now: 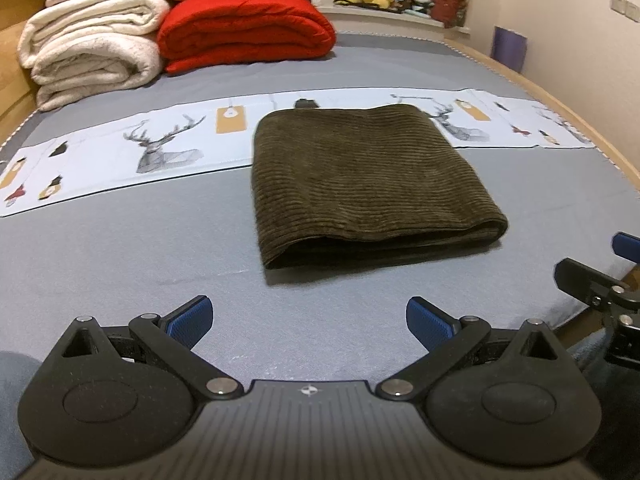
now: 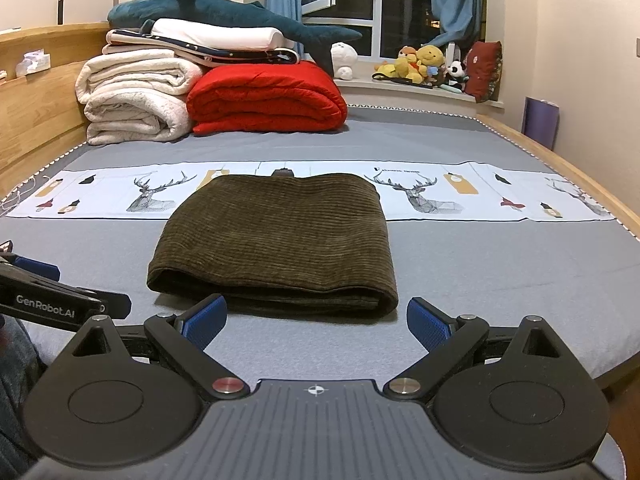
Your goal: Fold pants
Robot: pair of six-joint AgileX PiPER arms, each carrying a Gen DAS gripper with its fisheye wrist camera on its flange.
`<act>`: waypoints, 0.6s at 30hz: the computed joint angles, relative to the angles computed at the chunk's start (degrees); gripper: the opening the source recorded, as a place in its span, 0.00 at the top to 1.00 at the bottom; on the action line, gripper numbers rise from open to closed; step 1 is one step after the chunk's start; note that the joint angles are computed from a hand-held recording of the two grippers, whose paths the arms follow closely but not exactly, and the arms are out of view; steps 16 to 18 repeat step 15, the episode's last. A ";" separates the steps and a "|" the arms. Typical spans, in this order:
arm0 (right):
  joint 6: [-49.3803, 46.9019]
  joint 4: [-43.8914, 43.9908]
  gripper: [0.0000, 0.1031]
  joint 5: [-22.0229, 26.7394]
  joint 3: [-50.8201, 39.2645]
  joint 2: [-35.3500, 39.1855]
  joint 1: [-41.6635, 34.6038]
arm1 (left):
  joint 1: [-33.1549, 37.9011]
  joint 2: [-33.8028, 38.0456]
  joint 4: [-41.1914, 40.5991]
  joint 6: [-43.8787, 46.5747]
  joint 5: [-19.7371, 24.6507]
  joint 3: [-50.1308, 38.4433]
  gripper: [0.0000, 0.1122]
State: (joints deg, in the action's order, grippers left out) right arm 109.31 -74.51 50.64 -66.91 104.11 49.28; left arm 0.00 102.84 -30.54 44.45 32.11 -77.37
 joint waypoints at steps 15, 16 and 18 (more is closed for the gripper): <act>0.26 0.05 0.06 -0.11 0.14 -0.23 0.06 | -2.08 -1.65 -0.77 0.24 -2.58 2.30 0.08; 0.26 0.05 0.06 -0.11 0.14 -0.23 0.06 | -2.08 -1.65 -0.77 0.24 -2.58 2.30 0.08; 0.26 0.05 0.06 -0.11 0.14 -0.23 0.06 | -2.08 -1.65 -0.77 0.24 -2.58 2.30 0.08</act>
